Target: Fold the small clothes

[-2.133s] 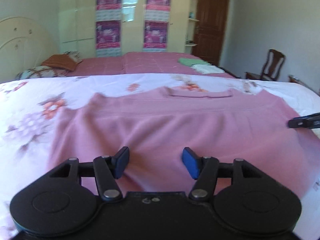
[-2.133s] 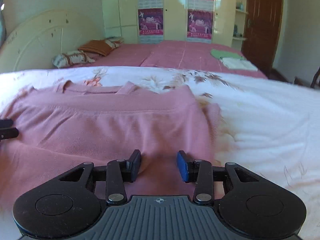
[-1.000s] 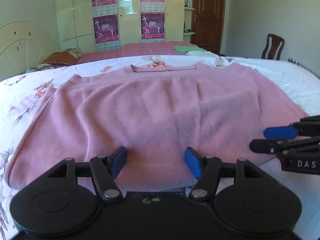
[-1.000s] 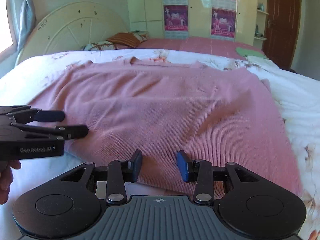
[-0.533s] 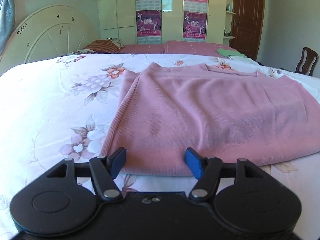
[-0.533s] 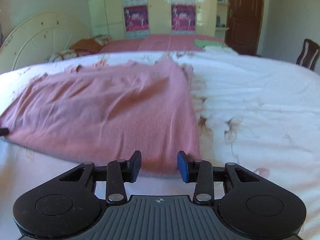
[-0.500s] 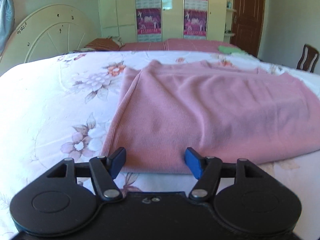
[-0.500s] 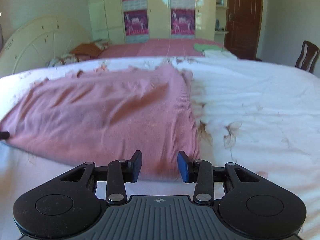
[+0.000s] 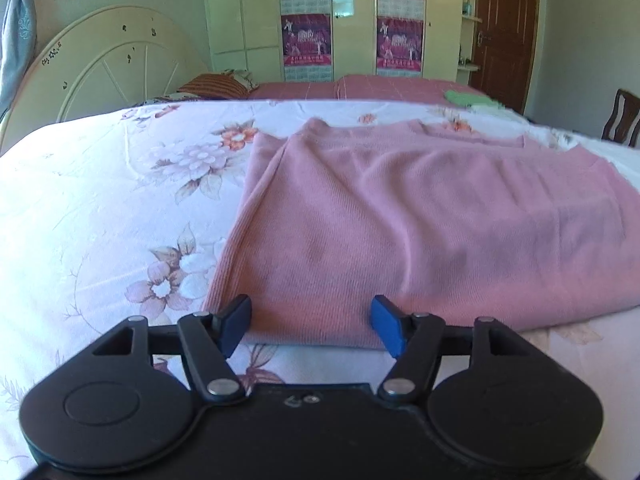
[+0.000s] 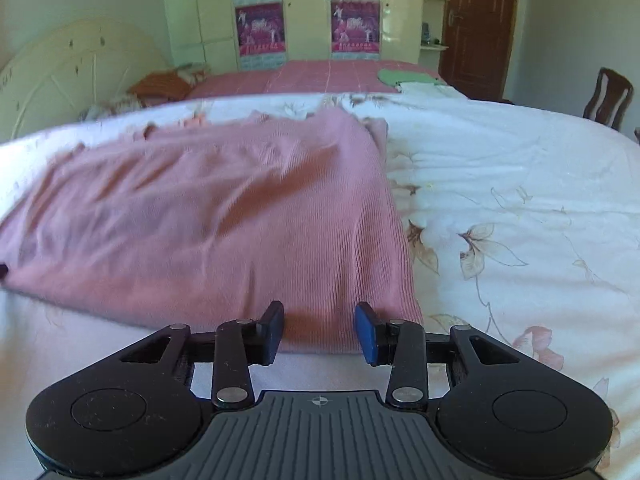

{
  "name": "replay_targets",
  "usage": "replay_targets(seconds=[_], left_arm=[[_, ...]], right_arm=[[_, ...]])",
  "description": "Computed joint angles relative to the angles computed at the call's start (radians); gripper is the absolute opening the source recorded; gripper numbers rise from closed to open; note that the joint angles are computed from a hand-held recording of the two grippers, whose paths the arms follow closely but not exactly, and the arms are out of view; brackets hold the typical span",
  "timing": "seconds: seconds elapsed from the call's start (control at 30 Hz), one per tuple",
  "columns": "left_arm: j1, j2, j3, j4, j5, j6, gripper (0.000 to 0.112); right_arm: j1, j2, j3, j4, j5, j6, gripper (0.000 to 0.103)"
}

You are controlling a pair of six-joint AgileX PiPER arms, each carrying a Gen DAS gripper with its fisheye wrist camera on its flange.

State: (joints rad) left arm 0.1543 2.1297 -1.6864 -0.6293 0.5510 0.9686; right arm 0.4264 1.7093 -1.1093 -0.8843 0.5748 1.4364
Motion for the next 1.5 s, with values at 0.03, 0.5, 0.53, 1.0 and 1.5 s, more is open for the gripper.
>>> replay_targets(seconds=[0.03, 0.5, 0.53, 1.0, 1.5], left_arm=[[0.002, 0.004, -0.003, -0.005, 0.002, 0.002, 0.067], [0.159, -0.024, -0.036, -0.198, 0.291, -0.151, 0.063], [0.180, -0.008, -0.043, -0.230, 0.329, -0.198, 0.063], [0.162, 0.277, -0.354, -0.435, 0.315, -0.542, 0.030], [0.204, 0.398, -0.525, -0.487, 0.445, -0.572, 0.032]], right_arm=[[0.006, -0.007, 0.008, -0.025, 0.003, 0.020, 0.039], [0.037, -0.058, 0.010, -0.004, 0.046, 0.021, 0.040], [0.042, -0.069, 0.018, -0.014, 0.038, 0.034, 0.039], [-0.025, 0.072, -0.197, 0.185, -0.211, -0.098, 0.017], [-0.034, 0.494, -0.731, 0.599, -0.125, -0.548, 0.007]])
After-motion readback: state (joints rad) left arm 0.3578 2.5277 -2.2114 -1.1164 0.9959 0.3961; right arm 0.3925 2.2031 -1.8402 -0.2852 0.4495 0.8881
